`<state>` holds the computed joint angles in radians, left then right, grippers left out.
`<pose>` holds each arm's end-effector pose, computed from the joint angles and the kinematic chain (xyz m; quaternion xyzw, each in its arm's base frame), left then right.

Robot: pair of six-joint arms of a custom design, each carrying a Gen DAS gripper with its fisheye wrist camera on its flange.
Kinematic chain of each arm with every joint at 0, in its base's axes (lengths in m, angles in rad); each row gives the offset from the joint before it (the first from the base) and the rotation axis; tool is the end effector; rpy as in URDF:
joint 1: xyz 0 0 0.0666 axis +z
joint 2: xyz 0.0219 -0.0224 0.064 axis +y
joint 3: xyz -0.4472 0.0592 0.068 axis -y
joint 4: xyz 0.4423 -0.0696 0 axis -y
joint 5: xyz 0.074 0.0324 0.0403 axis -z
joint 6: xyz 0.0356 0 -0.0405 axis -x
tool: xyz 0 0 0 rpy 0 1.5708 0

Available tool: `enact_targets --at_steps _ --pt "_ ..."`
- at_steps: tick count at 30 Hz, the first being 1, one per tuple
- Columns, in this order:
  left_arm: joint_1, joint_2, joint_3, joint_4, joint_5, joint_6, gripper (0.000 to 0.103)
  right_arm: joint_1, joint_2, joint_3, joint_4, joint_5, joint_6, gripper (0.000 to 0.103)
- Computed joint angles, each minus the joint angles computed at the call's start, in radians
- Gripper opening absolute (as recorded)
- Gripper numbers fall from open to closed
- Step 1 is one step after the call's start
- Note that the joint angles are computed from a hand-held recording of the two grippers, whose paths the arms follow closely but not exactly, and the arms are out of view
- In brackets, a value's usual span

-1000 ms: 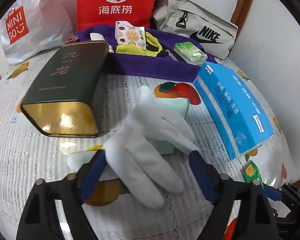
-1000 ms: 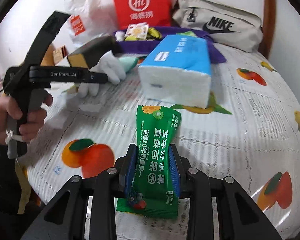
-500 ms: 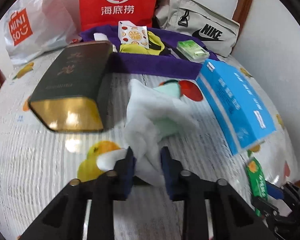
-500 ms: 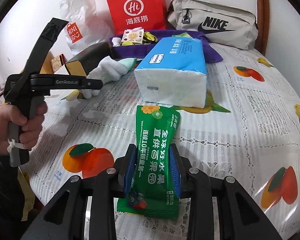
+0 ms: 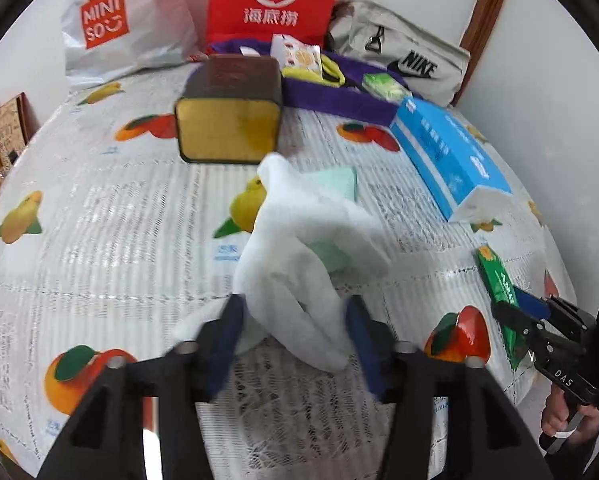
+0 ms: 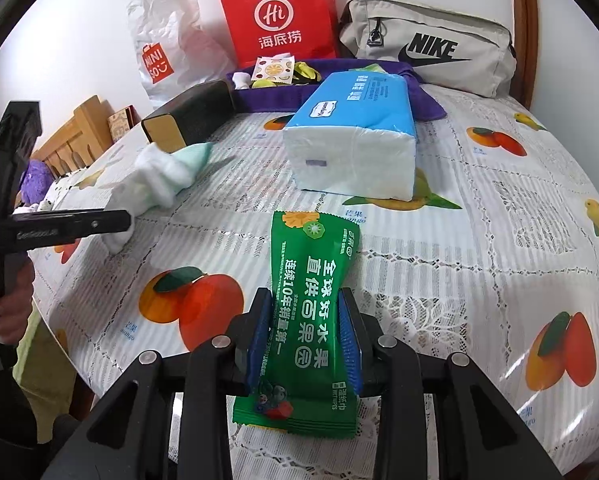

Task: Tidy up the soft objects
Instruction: 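Grasp the white glove with the left gripper and lift it, then carry the glove and green snack packet toward the purple towel with both grippers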

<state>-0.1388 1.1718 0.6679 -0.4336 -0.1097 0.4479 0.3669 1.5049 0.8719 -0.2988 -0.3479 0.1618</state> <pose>0.3597 -0.0467 0.2672 -0.1629 0.9349 -0.0400 0.3127 0.4446 0.1834 0.2333 -0.2968 0.8884 0.1951 0.2909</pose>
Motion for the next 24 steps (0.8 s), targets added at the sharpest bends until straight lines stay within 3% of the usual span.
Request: enact_targets --at_steps 2,3,7,12,14,16,18,19,21,22,24 --pt "0.006 0.0 0.005 0.007 0.003 0.0 0.075 -0.001 -0.001 -0.001 -0.003 -0.005 0.0 0.034" --pt "0.007 0.012 0.018 0.009 -0.007 -0.007 0.077 -0.002 -0.002 -0.001 -0.003 -0.007 0.0 0.034" --pt "0.003 0.09 0.08 -0.015 -0.05 -0.044 0.076 -0.003 0.001 0.002 -0.003 -0.01 -0.001 0.034" --pt "-0.003 0.186 0.138 -0.038 -0.098 -0.02 0.076 -0.007 0.003 0.007 -0.001 0.012 -0.014 0.034" --pt "-0.011 0.189 0.127 0.001 -0.131 -0.025 0.076 -0.008 0.005 0.01 -0.002 0.015 -0.01 0.035" --pt "-0.018 0.189 0.117 0.029 -0.15 -0.029 0.069 -0.009 0.008 0.009 0.003 0.02 -0.002 0.035" --pt "-0.027 0.186 0.111 0.042 -0.179 -0.048 0.049 -0.008 0.012 0.009 0.016 0.021 -0.007 0.035" --pt "-0.025 0.181 0.107 0.048 -0.166 -0.055 0.045 -0.008 0.013 0.009 0.021 0.021 -0.012 0.035" --pt "-0.017 0.167 0.098 0.06 -0.138 -0.062 0.026 -0.007 0.019 0.012 0.031 0.018 -0.031 0.035" --pt "-0.014 0.163 0.095 0.062 -0.131 -0.061 0.025 -0.006 0.019 0.012 0.034 0.019 -0.037 0.034" --pt "-0.009 0.15 0.083 0.071 -0.122 -0.061 0.014 -0.002 0.019 0.011 0.039 0.027 -0.04 0.034"
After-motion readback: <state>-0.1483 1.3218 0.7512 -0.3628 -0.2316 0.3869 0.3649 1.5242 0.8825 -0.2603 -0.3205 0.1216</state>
